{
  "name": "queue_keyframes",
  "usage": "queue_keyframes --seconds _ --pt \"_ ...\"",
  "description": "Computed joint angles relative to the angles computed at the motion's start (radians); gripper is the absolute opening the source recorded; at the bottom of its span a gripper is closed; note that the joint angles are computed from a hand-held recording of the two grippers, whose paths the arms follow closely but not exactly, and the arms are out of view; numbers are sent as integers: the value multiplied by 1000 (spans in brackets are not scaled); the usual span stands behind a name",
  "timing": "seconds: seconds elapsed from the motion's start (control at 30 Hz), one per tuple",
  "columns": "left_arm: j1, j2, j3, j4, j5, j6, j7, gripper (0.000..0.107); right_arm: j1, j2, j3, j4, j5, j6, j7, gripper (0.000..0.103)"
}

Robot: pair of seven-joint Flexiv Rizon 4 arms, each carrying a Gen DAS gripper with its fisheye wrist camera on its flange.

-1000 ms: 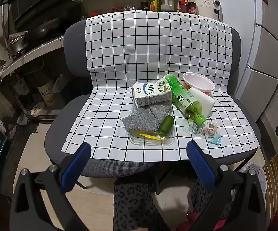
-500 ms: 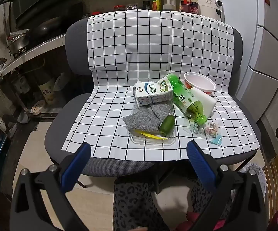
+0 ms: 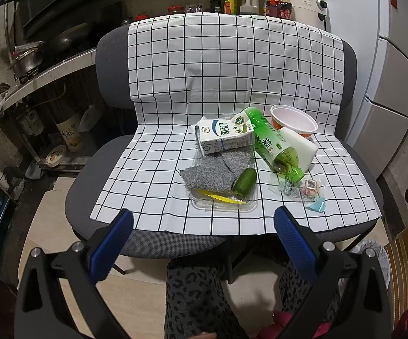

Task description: Collect trash

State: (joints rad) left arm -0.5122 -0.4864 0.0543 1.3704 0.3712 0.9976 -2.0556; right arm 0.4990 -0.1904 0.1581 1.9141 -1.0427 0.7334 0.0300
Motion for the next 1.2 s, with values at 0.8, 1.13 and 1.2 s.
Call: queue_keyframes --seconds 0.8,1.13,1.2 --pt "2 -2 6 -8 6 -7 -12 96 -6 -3 -2 2 11 3 9 96" --pt "9 3 5 0 8 -2 -18 96 -3 -7 -4 -5 15 3 5 96" --pt "11 5 4 4 7 2 -19 96 -2 -6 -4 -5 16 2 4 96"
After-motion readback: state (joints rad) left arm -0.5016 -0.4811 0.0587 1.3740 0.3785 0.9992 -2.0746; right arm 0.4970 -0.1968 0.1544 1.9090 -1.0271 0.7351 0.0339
